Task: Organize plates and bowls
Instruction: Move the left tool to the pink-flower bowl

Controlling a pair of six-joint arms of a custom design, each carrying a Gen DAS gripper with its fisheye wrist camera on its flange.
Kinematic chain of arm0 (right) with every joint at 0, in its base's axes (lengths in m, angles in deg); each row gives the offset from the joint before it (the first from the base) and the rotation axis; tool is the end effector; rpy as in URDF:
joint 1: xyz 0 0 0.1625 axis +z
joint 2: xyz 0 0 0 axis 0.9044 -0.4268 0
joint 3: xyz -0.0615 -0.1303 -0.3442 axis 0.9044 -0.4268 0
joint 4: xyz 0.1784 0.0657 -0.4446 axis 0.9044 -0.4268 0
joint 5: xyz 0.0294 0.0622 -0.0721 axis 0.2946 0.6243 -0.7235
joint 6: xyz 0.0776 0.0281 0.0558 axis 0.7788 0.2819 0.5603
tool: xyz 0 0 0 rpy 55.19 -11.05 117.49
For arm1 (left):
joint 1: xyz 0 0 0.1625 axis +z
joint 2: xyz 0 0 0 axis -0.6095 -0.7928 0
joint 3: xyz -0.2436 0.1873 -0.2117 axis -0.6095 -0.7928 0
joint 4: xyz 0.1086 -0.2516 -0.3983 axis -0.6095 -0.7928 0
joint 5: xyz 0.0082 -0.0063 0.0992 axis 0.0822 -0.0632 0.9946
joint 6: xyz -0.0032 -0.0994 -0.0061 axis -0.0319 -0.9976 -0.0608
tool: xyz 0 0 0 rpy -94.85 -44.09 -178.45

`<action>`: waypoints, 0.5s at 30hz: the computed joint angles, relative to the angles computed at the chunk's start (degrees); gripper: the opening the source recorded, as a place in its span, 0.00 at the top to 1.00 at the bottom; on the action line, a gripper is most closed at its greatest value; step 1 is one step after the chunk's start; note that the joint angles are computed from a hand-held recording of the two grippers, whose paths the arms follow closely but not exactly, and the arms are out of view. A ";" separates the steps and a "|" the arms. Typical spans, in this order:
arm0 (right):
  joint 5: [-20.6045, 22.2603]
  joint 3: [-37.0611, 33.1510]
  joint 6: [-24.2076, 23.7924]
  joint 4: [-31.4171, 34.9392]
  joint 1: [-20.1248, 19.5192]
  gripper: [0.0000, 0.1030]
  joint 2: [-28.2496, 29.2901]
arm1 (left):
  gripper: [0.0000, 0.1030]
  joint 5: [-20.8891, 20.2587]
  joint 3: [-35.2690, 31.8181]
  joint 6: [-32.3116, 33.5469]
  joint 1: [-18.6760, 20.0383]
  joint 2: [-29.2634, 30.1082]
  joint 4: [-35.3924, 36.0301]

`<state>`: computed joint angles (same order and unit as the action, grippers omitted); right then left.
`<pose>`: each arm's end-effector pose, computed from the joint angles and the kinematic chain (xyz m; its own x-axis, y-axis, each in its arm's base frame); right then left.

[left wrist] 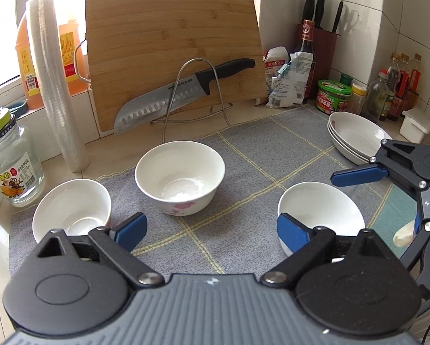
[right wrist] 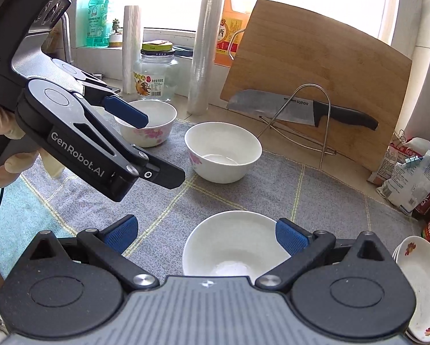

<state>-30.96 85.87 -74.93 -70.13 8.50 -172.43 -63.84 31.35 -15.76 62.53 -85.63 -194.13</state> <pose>0.0004 -0.4897 0.3083 -0.2540 -0.8841 0.3922 -0.9666 0.2458 -0.0720 -0.3612 -0.4123 -0.0461 -0.7060 -0.0330 -0.7075 0.5137 0.6637 -0.5436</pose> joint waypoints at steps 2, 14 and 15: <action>-0.81 -0.47 0.91 0.21 0.78 0.00 0.77 | 0.06 0.55 0.66 -0.28 0.03 -0.89 0.30; -3.13 0.69 0.02 -5.88 3.65 0.00 3.86 | 0.06 1.04 1.38 5.03 2.91 -3.66 -1.03; -3.44 0.48 0.43 -6.12 3.95 0.00 4.39 | 0.06 0.99 1.11 5.71 3.53 -3.66 -1.03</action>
